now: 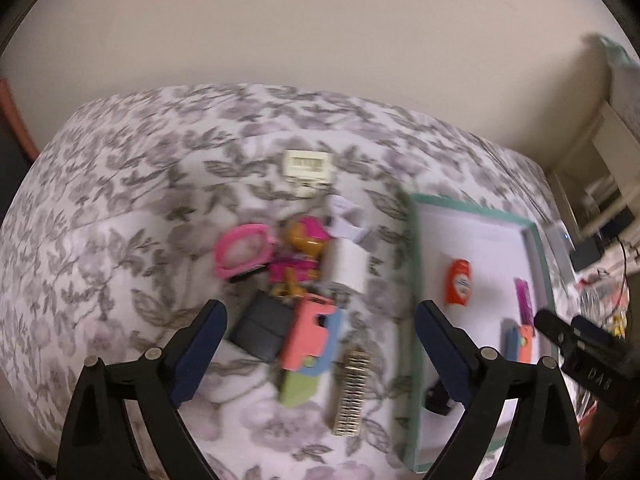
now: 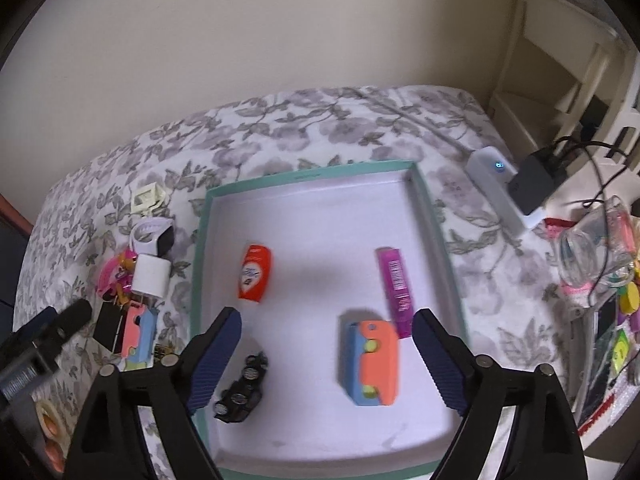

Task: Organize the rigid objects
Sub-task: 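Withdraw both tools from the tray back toward the item pile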

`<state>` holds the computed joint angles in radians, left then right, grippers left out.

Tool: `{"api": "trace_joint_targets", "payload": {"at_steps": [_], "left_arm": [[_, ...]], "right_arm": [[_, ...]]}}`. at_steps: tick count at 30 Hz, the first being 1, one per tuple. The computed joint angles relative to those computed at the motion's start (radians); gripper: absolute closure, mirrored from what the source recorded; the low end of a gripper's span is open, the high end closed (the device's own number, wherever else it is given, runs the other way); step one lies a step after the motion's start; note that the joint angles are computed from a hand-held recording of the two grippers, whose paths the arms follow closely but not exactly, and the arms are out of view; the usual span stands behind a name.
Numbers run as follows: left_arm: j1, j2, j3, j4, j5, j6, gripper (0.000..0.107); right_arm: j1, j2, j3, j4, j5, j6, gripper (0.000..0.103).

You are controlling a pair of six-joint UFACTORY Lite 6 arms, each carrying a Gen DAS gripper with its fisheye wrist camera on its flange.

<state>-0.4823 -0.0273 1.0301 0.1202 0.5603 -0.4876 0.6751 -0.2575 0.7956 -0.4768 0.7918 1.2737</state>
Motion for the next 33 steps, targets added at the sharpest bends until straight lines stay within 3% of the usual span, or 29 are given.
{"api": "trace_joint_targets", "payload": {"at_steps": [4,20,27,33], "left_arm": [[0.118,-0.025,-0.033,-0.052,-0.013,0.072,0.007],[0.617,-0.034,-0.087,-0.368,-0.043,0.473,0.006],[0.606,0.031,-0.059,-0.387,-0.007,0.505,0.006],[0.477,0.046,-0.050,-0.274,-0.005,0.421,0.007]], "right_arm": [[0.037,0.095,0.054,-0.006,-0.047,0.021,0.012],[0.193,0.491,0.402,-0.026,-0.112,0.037,0.008],[0.230,0.630,0.514,0.028,-0.095,-0.027,0.009],[0.230,0.657,0.516,0.099,-0.134,-0.065,0.022]]}}
